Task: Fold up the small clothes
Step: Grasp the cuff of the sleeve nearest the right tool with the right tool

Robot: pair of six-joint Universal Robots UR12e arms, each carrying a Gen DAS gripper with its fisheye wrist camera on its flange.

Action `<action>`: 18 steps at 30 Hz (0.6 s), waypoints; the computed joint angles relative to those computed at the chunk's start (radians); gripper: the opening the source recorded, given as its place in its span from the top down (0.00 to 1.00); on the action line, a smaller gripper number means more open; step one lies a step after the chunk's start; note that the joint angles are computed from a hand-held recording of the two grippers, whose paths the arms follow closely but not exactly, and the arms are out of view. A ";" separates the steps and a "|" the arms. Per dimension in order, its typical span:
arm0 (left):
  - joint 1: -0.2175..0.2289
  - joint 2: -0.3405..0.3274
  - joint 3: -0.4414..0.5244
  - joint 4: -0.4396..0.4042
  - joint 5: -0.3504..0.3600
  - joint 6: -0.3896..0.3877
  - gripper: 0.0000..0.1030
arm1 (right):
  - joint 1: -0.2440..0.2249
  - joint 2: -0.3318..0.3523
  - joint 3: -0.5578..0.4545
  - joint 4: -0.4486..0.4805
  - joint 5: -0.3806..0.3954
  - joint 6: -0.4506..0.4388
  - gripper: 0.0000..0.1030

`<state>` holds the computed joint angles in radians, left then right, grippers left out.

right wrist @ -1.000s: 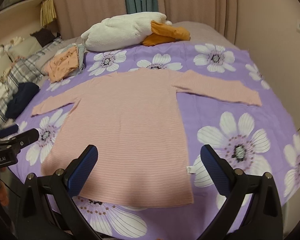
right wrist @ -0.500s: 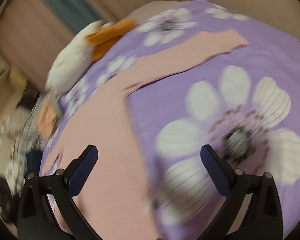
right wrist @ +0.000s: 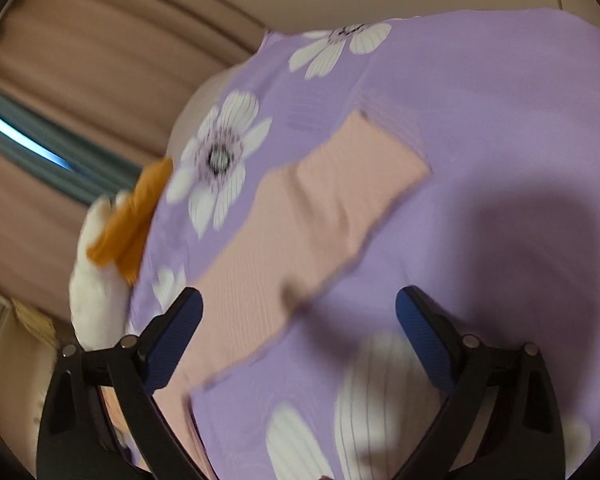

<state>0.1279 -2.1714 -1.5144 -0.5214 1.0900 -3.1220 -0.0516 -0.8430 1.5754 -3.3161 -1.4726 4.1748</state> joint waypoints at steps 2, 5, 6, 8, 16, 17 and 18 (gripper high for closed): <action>-0.001 -0.011 0.016 -0.008 -0.001 -0.014 0.01 | -0.006 0.017 -0.023 -0.006 -0.017 0.030 0.17; 0.000 -0.026 0.034 -0.011 -0.002 -0.040 0.01 | -0.016 0.032 -0.041 -0.018 -0.032 0.070 0.32; 0.000 -0.029 0.036 -0.006 0.007 -0.052 0.01 | -0.019 0.034 -0.043 -0.013 -0.039 0.082 0.42; -0.001 -0.037 0.047 -0.016 0.030 -0.063 0.01 | -0.023 0.034 -0.043 0.008 -0.048 0.094 0.64; 0.002 -0.044 0.071 -0.066 0.103 -0.085 0.01 | -0.027 -0.007 0.021 0.005 -0.119 0.057 0.93; 0.004 -0.044 0.073 -0.078 0.107 -0.091 0.01 | -0.031 -0.017 0.024 0.060 -0.122 0.058 0.93; 0.009 -0.044 0.073 -0.082 0.101 -0.103 0.01 | -0.035 -0.021 0.024 0.088 -0.112 0.065 0.95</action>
<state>0.1366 -2.2154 -1.4410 -0.6035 1.1910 -3.2250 -0.0864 -0.8639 1.5990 -3.2277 -1.5848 4.2398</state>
